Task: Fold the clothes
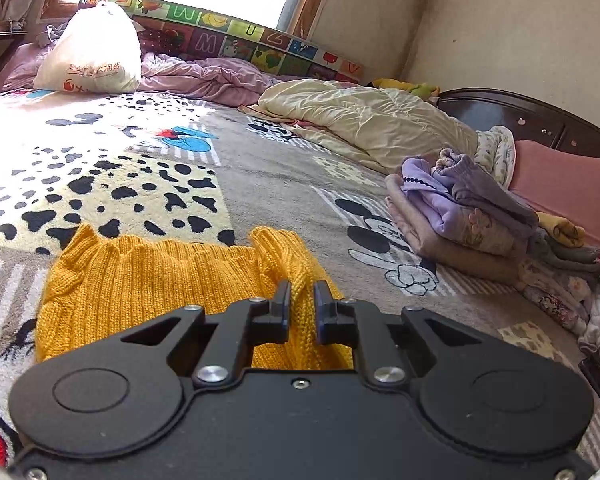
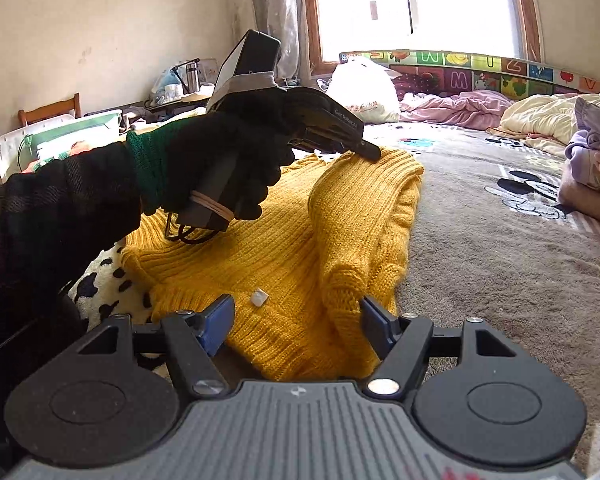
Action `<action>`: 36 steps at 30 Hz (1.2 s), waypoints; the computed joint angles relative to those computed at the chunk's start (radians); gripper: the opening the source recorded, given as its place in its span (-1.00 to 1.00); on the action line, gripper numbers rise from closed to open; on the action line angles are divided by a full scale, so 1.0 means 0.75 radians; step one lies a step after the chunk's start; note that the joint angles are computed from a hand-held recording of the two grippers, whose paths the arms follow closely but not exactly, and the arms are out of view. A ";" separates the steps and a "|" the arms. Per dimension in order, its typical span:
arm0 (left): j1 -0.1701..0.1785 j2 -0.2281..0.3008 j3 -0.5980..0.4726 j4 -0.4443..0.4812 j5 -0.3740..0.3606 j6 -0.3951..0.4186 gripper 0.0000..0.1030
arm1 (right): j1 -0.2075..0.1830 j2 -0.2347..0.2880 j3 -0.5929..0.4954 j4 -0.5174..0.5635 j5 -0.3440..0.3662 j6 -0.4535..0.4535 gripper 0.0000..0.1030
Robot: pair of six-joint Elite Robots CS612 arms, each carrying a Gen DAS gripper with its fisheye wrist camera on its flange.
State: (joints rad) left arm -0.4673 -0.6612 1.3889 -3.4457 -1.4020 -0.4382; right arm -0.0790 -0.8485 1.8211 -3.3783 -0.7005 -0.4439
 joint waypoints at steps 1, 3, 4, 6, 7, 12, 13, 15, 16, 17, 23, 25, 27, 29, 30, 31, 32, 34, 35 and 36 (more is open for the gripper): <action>0.002 -0.001 0.003 -0.016 -0.003 -0.007 -0.79 | 0.004 -0.002 0.000 0.020 -0.007 -0.037 0.36; 0.002 0.000 0.007 -0.051 -0.001 -0.011 -0.79 | 0.015 -0.010 0.002 0.067 -0.032 -0.130 0.40; 0.002 0.000 0.008 -0.071 0.009 -0.014 -0.79 | 0.016 -0.008 0.002 0.050 -0.027 -0.128 0.40; 0.002 0.001 0.009 -0.099 0.018 -0.024 -0.79 | 0.007 0.002 0.003 -0.043 -0.008 -0.050 0.39; 0.003 0.002 0.008 -0.105 0.016 -0.025 -0.79 | 0.003 0.008 0.002 -0.093 0.000 -0.006 0.39; 0.001 0.005 0.000 -0.079 0.021 -0.014 -0.79 | 0.008 -0.002 -0.003 0.034 -0.001 -0.090 0.40; 0.001 0.004 0.000 -0.082 0.020 -0.015 -0.79 | 0.012 -0.004 -0.004 0.069 0.001 -0.124 0.47; 0.005 0.004 0.004 -0.101 0.007 -0.027 -0.79 | 0.012 0.000 0.004 -0.003 0.002 -0.112 0.50; 0.008 0.003 0.006 -0.109 -0.004 -0.034 -0.79 | 0.012 0.006 0.009 -0.063 0.002 -0.091 0.47; 0.011 0.003 0.008 -0.119 -0.017 -0.036 -0.79 | 0.010 0.003 0.013 -0.080 0.003 -0.096 0.48; 0.013 0.003 0.010 -0.151 -0.044 -0.028 -0.79 | 0.025 -0.024 0.008 0.132 -0.033 -0.265 0.53; 0.010 0.010 0.000 -0.162 -0.042 -0.024 -0.79 | 0.023 -0.024 0.008 0.132 -0.028 -0.266 0.53; 0.007 0.020 -0.012 -0.181 -0.041 -0.020 -0.79 | 0.026 -0.024 0.013 0.107 -0.035 -0.272 0.53; 0.007 0.038 -0.032 -0.210 -0.047 -0.020 -0.79 | 0.027 -0.018 0.016 0.056 -0.043 -0.245 0.53; 0.006 0.044 -0.042 -0.196 -0.044 -0.016 -0.79 | 0.026 -0.017 0.014 0.053 -0.043 -0.237 0.53; 0.003 0.044 -0.052 -0.126 -0.021 0.001 -0.79 | 0.026 -0.016 0.012 0.050 -0.042 -0.229 0.53; -0.001 0.041 -0.062 -0.035 0.002 0.024 -0.79 | 0.027 -0.020 0.009 0.094 -0.043 -0.246 0.56; -0.011 0.033 -0.079 0.173 0.046 0.093 -0.79 | 0.028 -0.023 0.010 0.111 -0.047 -0.271 0.56; -0.013 0.028 -0.080 0.193 0.055 0.093 -0.79 | 0.028 -0.024 0.011 0.111 -0.043 -0.275 0.57; -0.015 0.031 -0.077 0.169 0.063 0.101 -0.79 | 0.026 -0.023 0.010 0.103 -0.037 -0.265 0.56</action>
